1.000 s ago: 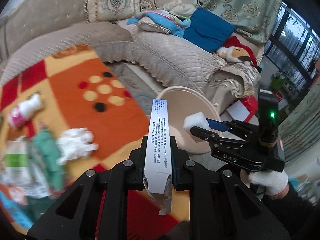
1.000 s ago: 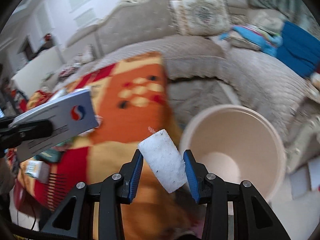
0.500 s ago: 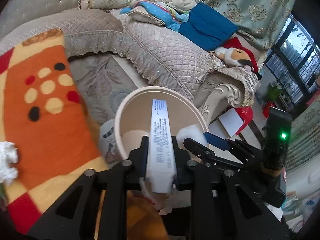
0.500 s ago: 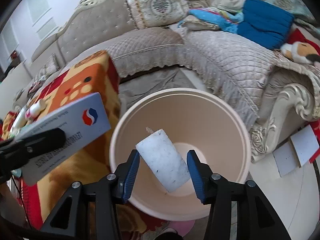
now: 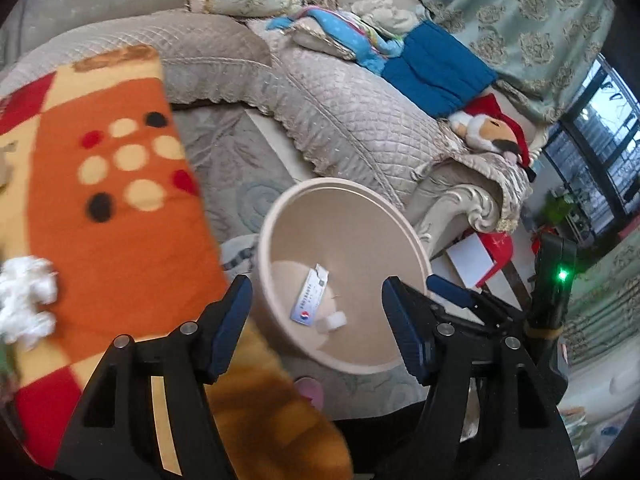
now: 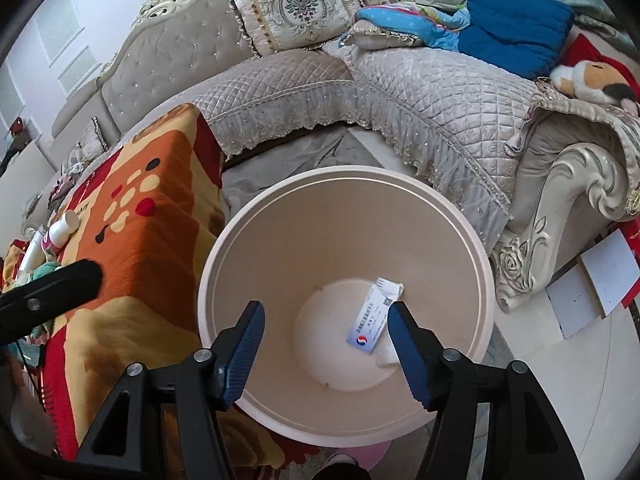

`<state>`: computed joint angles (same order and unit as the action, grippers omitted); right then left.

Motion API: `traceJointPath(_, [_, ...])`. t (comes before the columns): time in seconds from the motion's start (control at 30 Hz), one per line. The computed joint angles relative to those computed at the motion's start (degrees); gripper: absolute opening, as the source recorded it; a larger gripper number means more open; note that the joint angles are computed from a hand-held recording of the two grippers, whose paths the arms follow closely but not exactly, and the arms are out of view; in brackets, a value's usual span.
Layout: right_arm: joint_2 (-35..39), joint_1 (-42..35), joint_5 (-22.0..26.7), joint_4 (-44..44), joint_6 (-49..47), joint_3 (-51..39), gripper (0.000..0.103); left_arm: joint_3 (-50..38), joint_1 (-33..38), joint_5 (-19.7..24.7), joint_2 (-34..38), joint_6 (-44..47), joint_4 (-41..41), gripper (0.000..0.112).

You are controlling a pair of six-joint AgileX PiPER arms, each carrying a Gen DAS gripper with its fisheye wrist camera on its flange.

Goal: Collect trash
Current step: 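Move both grippers back over the trash on the blanket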

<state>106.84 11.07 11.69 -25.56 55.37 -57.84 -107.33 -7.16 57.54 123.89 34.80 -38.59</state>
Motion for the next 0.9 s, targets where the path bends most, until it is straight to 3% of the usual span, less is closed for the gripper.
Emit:
traceJointPath(0.3, [-2.2,7.2,5.7,-5.3,7.6,-2.9,0.062,16.0,10.9,-2.9,-12.8,9.8,-1.6,0.066])
traceJointPath(0.47, [-4.5,14.5,10.3,-7.7,12.6,-5.3,0.065,19.1,22.5,1.1,-16.7,17.9,-4.9,0.066])
traceJointPath(0.7, [-4.1,22.9,20.1,-9.5,13.9,-13.9,0.068,18.2,36.9,3.1,-17.0,26.7,-7.8,0.066])
traceJointPath(0.9, [-3.9,25.8,22.1,-9.6,14.4,-17.0,0.069,16.4,41.2,4.8,-14.4,27.1,-7.6,0.066])
